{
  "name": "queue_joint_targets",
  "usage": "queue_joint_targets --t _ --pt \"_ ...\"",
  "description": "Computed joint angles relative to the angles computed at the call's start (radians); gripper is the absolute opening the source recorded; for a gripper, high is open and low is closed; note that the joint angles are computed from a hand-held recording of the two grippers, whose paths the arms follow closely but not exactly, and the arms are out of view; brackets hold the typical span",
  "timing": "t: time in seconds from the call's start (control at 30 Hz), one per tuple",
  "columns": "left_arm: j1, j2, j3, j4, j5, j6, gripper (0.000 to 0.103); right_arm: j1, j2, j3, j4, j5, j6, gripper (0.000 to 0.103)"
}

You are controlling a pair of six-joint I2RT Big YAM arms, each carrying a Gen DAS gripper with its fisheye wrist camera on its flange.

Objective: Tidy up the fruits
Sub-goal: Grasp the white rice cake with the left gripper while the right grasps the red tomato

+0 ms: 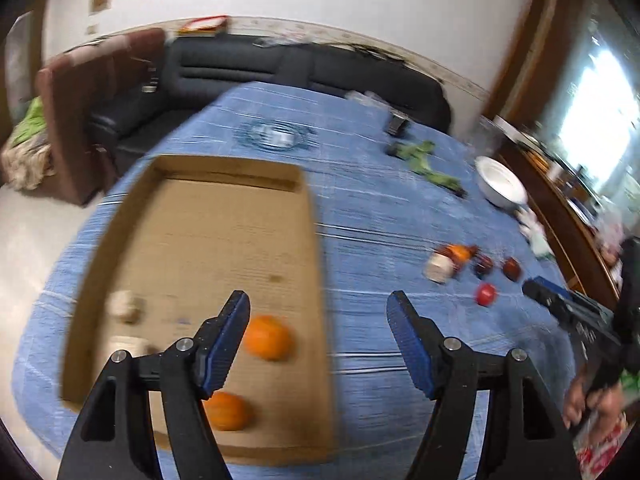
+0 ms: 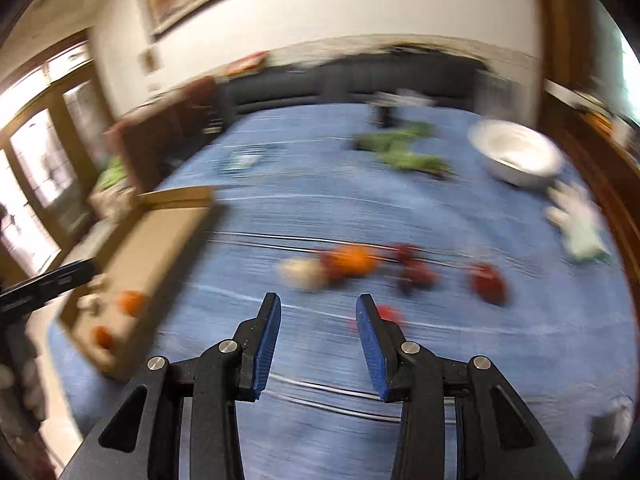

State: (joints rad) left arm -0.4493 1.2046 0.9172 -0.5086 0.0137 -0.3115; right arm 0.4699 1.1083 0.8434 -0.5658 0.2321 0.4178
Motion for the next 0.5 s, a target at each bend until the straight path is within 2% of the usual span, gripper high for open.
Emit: queue_joint_targets --t 0.13,0.23,0.4,0.5 --pt "-0.085 0.080 0.051 0.007 -0.003 -0.001 0.070 -0.130 -0.082 -0.062 -0.039 -0.015 0.019 0.043" --pt "-0.125 0.146 0.089 0.012 -0.005 -0.004 0.070 -0.169 -0.100 -0.080 -0.032 -0.049 0.017 0.043" --pt "-0.160 0.245 0.135 0.021 -0.009 -0.003 0.070 -0.148 -0.040 -0.082 0.020 -0.104 -0.003 0.043" --pt "-0.159 0.287 0.160 0.035 -0.013 -0.006 0.070 -0.113 0.023 -0.063 0.049 -0.105 -0.018 0.043"
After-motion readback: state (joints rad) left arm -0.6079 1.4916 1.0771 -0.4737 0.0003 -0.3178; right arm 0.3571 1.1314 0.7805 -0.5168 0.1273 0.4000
